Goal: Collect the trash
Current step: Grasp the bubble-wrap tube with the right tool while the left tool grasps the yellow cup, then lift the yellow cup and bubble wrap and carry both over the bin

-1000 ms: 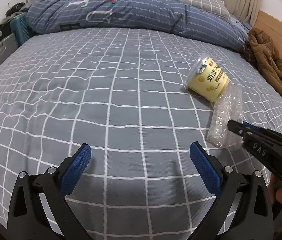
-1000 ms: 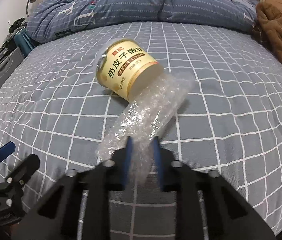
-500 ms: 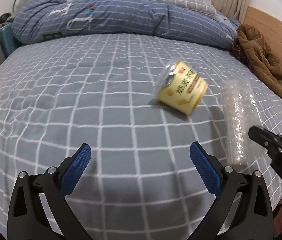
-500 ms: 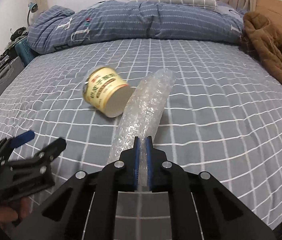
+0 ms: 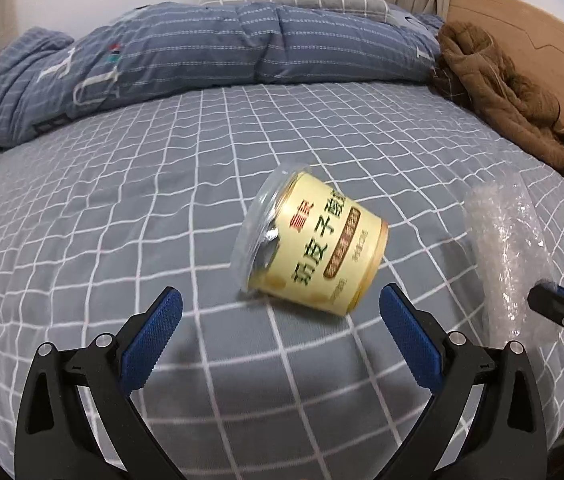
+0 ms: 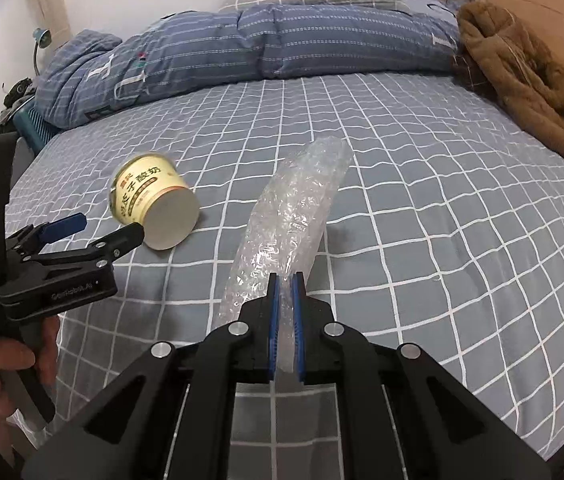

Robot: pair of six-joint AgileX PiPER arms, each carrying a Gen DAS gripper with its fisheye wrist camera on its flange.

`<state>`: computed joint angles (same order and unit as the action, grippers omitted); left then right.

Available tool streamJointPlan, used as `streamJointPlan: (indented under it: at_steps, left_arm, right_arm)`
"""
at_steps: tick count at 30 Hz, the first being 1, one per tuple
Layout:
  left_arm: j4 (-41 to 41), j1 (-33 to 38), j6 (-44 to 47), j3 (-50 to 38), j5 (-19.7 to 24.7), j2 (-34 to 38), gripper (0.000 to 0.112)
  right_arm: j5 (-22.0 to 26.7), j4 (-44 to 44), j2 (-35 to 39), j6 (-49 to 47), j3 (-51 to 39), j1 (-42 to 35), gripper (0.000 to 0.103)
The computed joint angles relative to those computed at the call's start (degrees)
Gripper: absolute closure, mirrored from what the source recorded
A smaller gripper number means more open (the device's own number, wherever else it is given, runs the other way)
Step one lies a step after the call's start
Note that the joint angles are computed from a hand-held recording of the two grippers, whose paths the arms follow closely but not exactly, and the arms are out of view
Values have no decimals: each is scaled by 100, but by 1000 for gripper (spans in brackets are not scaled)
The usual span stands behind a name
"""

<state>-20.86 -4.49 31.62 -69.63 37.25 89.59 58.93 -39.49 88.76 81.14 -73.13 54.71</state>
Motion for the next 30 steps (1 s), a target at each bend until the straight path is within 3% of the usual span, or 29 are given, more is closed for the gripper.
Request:
streamJointPlan:
  at_steps: [7,13,16,30]
  left_arm:
    - [22,-195,301,-351,3,405,17]
    - [58,-222,389,-647,208,748,40]
    - [62,-205,412,-671,219,811,43]
    - [-220,150,215,-395,265,303,45]
  right_arm:
    - [-230,113,0,-66,109,-144,97]
    - [-317,170,38,-118,144,-190,97]
    - [-340,192,87,-161,107,-213,97]
    - [-183,137,204,-189,-183,-80,97]
